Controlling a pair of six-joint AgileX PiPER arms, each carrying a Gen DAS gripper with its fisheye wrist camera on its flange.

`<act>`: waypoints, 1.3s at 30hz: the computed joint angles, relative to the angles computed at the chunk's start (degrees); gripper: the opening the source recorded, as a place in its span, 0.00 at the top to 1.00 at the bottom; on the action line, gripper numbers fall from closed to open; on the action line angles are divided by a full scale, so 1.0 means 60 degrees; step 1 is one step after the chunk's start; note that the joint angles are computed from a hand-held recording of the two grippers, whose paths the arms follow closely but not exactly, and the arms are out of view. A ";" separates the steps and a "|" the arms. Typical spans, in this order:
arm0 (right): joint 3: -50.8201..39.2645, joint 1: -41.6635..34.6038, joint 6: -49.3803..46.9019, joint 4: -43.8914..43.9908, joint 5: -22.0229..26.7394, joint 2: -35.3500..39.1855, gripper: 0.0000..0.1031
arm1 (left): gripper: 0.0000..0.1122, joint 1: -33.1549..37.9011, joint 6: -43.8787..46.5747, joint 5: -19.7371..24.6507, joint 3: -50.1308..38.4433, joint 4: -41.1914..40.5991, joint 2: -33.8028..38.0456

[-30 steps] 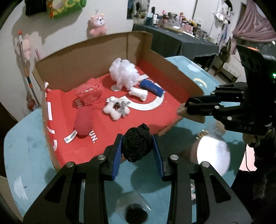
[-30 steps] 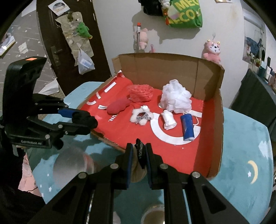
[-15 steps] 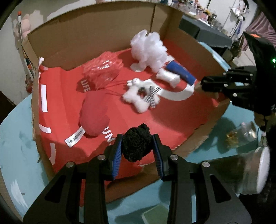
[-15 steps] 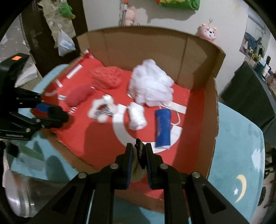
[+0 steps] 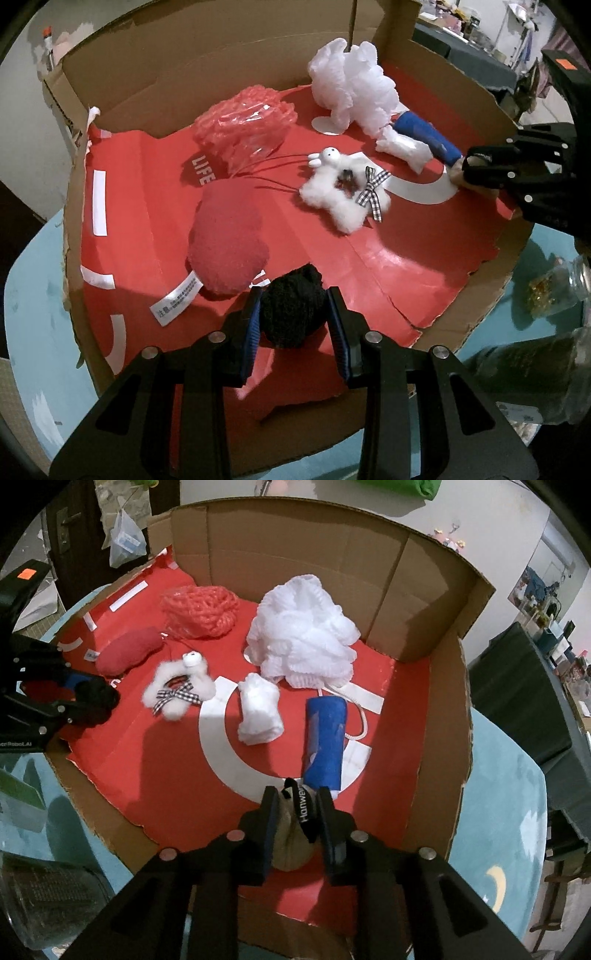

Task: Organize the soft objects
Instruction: 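Open both tools to drop the pompom and puff into the box, then pull both tools back from the box toward the cream scrunchies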

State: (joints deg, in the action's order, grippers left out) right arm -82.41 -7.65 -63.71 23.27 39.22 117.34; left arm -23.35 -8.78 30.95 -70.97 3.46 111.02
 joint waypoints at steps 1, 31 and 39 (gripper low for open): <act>0.0016 0.0008 0.0023 -0.0039 -0.0055 -0.0001 0.75 | 0.71 0.0044 0.0064 -0.0052 0.0034 0.0006 0.0006; 0.1680 -0.0963 -0.1720 0.1842 -0.0002 -0.2312 0.22 | 0.33 -0.1164 -0.4056 -0.1099 0.2122 0.3070 -0.2722; 0.3071 -0.2420 -0.3839 0.4111 0.1071 -0.4347 0.06 | 0.27 -0.3025 -0.9080 -0.0531 0.3266 0.7048 -0.4468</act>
State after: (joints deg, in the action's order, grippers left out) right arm -63.98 -22.18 -86.74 47.93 45.65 91.26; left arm -41.50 -63.26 27.76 -51.37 45.74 84.21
